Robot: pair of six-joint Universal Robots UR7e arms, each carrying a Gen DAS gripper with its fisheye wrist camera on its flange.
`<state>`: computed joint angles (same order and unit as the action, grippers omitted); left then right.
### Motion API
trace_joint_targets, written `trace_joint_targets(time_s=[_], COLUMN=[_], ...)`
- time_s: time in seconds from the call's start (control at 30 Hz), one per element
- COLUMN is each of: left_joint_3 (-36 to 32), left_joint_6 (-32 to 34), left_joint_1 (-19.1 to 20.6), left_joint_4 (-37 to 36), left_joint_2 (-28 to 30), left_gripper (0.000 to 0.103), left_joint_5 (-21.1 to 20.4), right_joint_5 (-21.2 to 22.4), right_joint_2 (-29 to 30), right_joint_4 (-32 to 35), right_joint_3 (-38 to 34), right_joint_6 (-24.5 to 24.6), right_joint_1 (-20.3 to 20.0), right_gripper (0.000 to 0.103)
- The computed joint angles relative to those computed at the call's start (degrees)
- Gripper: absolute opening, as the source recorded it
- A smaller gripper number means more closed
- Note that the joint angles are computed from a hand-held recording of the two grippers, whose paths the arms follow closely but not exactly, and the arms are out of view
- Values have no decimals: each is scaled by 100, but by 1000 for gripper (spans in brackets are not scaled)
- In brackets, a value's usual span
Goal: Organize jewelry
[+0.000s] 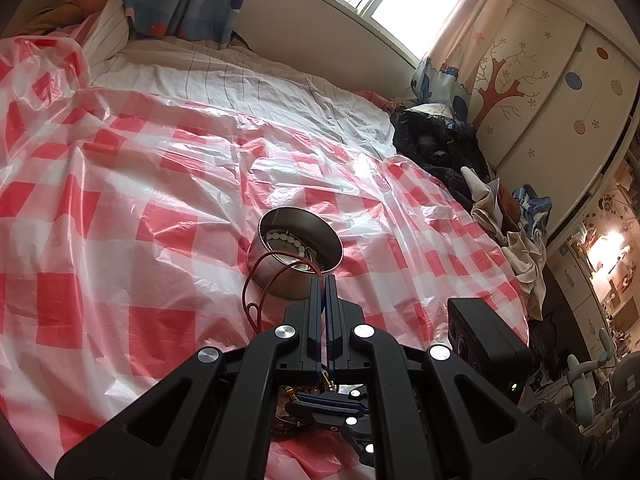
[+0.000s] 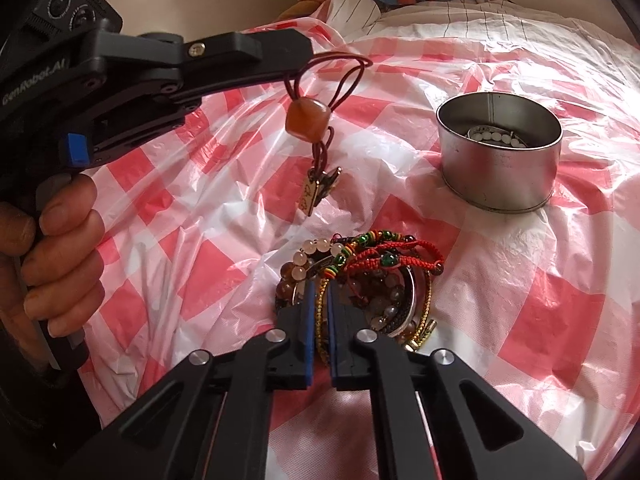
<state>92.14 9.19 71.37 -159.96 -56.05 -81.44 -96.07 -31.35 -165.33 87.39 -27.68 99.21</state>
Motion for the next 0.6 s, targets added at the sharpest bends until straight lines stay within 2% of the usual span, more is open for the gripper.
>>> trace_joint_targets(time_s=[0.17,0.27,0.4,0.5,0.6], left_joint_3=[-2,0,-40,-101,-181], left_joint_6=[-6,-13,-67,-86,-54], left_joint_1=[-3,-5,28,38,11], left_joint_4=[0,-9,34,57,86], left_joint_2=[5,21,55,106,165], left_gripper=[1,1,1,1,1], left_joint_5=[17,22,-162,-359,-445], right_joint_5=[1256,2056,2873,3247,3298], right_joint_2=[-296,-456,-579,-637,-677], right_joint_4=[-180,-461,-1017,-1302,-1329], right_joint_3=[268,464,665,701,618], right_joint_6=[574,960,1420,1621,1658], right_joint_1=[-365,-638,-883,-973,-971], right_gripper=[4,4,4,4,4])
